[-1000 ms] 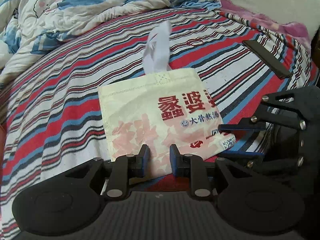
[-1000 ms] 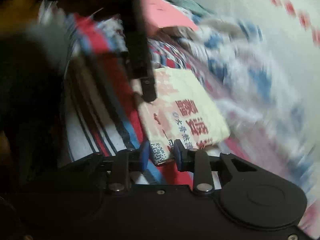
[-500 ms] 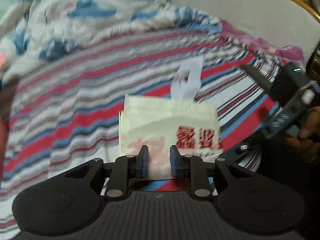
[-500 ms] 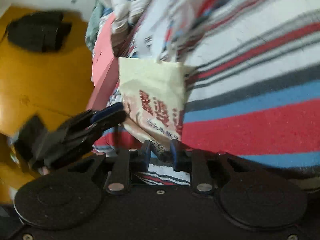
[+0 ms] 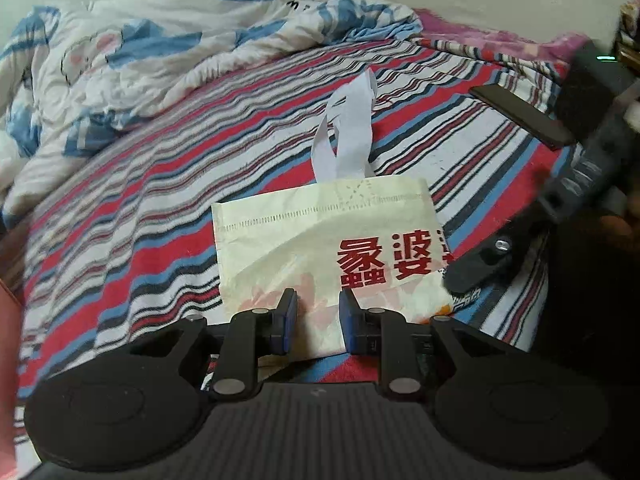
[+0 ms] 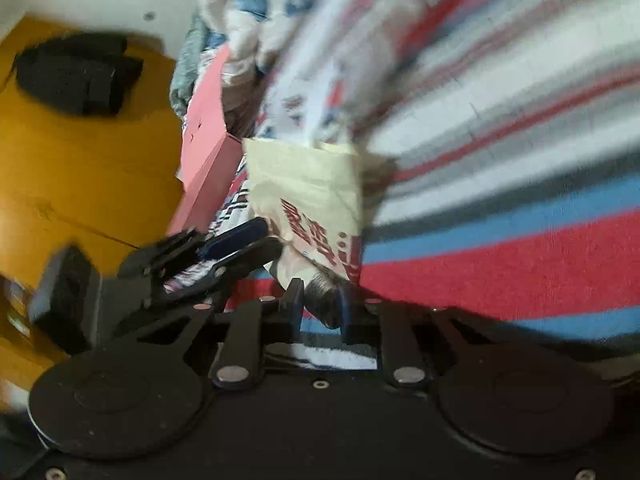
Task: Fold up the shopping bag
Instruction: 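Fold the bag again toward the handles with the right gripper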
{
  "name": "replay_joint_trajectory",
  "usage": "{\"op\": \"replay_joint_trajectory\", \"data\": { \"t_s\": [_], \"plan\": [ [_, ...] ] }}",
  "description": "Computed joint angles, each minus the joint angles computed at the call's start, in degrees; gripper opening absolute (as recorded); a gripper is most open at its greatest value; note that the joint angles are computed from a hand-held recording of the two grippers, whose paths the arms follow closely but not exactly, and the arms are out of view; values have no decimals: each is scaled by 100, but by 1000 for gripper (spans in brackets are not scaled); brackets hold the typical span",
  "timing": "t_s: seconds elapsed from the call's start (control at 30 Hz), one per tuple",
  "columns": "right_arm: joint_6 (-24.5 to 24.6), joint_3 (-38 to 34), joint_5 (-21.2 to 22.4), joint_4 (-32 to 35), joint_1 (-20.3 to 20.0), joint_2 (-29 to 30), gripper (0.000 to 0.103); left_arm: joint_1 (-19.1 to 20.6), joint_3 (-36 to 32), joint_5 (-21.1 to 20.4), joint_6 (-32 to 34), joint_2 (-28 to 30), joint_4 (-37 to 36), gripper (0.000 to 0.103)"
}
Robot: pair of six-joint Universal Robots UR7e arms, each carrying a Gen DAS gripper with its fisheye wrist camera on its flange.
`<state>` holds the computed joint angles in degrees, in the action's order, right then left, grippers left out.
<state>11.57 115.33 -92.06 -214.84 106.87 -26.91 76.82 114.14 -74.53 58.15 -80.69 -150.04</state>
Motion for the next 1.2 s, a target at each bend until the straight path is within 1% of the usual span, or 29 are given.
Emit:
{"op": "replay_joint_trajectory", "data": {
  "t_s": [0.07,0.13,0.2,0.27,0.3,0.33,0.4,0.47,0.5,0.6,0.63,0.67,0.7,0.73,0.83,0.9,0.93,0.97,1.03,1.07,1.13,1.2],
  "plan": [
    [-1081,-138,-1015,-212,518,157,19,51,-183,-70,-229,67,272,21],
    [-2281,-377,-2022,-480,1014,470,18,80,-256,-104,-322,103,369,21],
    [-3452,-640,-2728,-764,1369,799,18,69,-239,-81,-354,97,355,21],
    [-4577,-826,-3150,-1125,1607,1064,19,62,-203,-70,-353,79,319,21],
    [-5071,-948,-3330,-1209,1697,1187,21,67,-203,-79,-362,77,320,21],
    [-5414,-1083,-3478,-1129,1732,1271,25,71,-207,-87,-366,78,328,21],
    [-5958,-1258,-3634,-986,1716,1364,29,74,-231,-92,-381,86,366,21],
    [-6729,-1453,-3813,-1108,1716,1551,30,73,-269,-82,-421,91,442,21],
    [-6935,-1513,-3873,-1167,1722,1617,30,71,-286,-74,-440,94,477,21],
    [-6769,-1477,-3740,-1230,1621,1607,28,70,-314,-64,-503,88,562,21],
    [-6623,-1400,-3637,-1268,1580,1562,26,74,-321,-72,-528,83,589,21],
    [-6295,-1305,-3550,-1196,1560,1478,25,81,-339,-84,-570,75,645,21],
    [-5728,-1194,-3450,-986,1550,1338,24,91,-380,-101,-640,63,754,21],
    [-5128,-1034,-3132,-820,1434,1150,24,103,-422,-117,-703,50,866,21],
    [-3328,-446,-1735,-325,829,453,23,129,-581,-136,-900,14,1272,21],
    [-2128,-218,-1003,112,501,112,23,111,-634,-107,-981,-16,1457,21],
    [-1654,-138,-630,281,318,-11,23,114,-652,-130,-996,-24,1504,21],
    [-1289,-91,-346,404,169,-92,23,120,-652,-175,-984,-30,1478,21],
    [-715,-37,106,597,-83,-215,21,121,-552,-289,-833,-68,1190,22],
    [-562,-20,249,642,-167,-245,21,107,-460,-356,-673,-129,1021,22],
    [-262,5,538,735,-337,-304,19,79,-363,-494,-446,-249,996,22],
    [-80,23,732,791,-446,-340,19,48,-281,-581,-247,-345,979,22]
  ]
}}
